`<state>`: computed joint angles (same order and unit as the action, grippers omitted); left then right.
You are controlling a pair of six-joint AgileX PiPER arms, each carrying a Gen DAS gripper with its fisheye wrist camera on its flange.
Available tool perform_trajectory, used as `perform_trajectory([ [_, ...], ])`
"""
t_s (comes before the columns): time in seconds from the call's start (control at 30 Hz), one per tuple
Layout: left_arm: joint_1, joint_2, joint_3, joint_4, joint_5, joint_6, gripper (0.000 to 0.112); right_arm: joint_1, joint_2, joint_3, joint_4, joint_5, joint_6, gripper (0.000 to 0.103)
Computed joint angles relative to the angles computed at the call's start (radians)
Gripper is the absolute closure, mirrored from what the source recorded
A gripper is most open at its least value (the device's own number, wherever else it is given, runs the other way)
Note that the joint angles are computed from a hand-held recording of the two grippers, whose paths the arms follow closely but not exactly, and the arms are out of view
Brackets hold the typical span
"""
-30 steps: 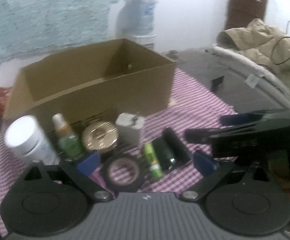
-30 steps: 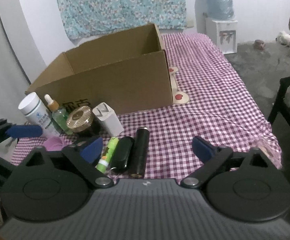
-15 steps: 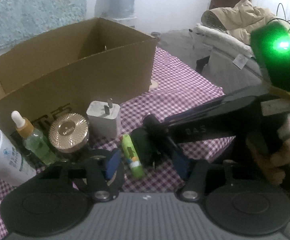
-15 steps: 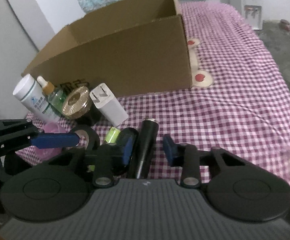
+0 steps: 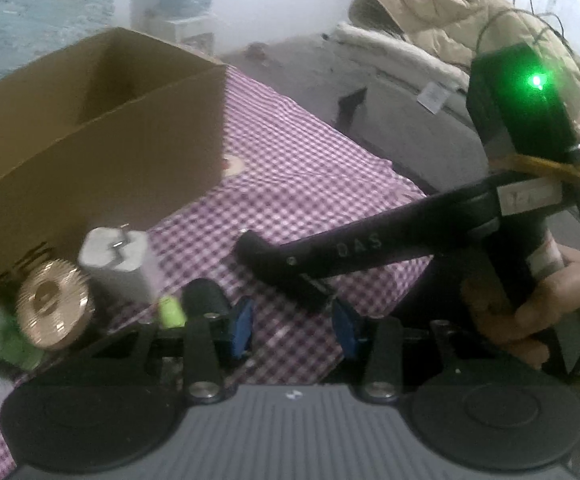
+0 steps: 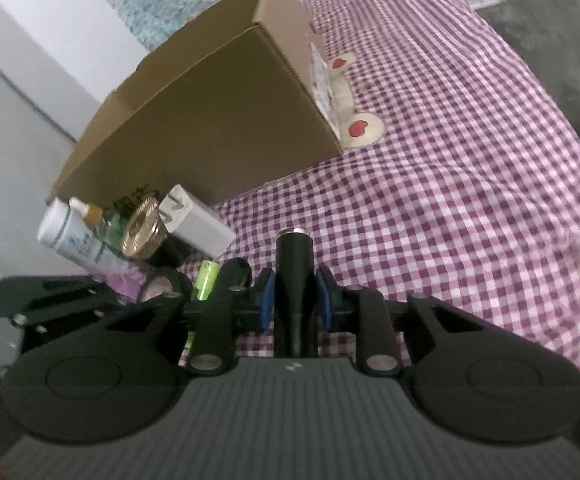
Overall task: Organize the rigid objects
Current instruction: 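Reach the right gripper to the black flashlight and close on it, then carry the black flashlight with the right gripper into the box and release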
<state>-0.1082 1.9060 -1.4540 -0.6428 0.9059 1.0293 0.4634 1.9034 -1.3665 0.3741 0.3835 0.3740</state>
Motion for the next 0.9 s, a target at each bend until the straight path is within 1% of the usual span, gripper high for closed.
perform_trajectory([
  [0.17, -0.046, 0.060, -0.087, 0.073, 0.039, -0.120, 0.068, -0.048, -0.017, 0.062, 0.311, -0.027, -0.244, 0.082],
  [0.23, -0.063, 0.081, -0.118, 0.105, 0.048, -0.168, 0.068, -0.061, -0.020, 0.079, 0.400, -0.030, -0.317, 0.082],
  [0.43, -0.115, 0.103, -0.151, 0.212, 0.037, -0.278, 0.068, -0.092, -0.032, 0.120, 0.592, -0.018, -0.473, 0.082],
  [0.5, -0.132, 0.106, -0.150, 0.249, 0.022, -0.310, 0.073, -0.105, -0.032, 0.130, 0.660, -0.007, -0.529, 0.082],
  [0.57, -0.144, 0.092, -0.126, 0.270, -0.014, -0.322, 0.075, -0.115, -0.039, 0.143, 0.700, 0.001, -0.562, 0.082],
  [0.7, -0.149, 0.071, -0.095, 0.292, -0.054, -0.338, 0.081, -0.112, -0.050, 0.160, 0.719, -0.012, -0.579, 0.082],
  [0.9, -0.140, 0.026, -0.041, 0.280, -0.092, -0.321, 0.084, -0.095, -0.069, 0.188, 0.776, -0.048, -0.601, 0.081],
])
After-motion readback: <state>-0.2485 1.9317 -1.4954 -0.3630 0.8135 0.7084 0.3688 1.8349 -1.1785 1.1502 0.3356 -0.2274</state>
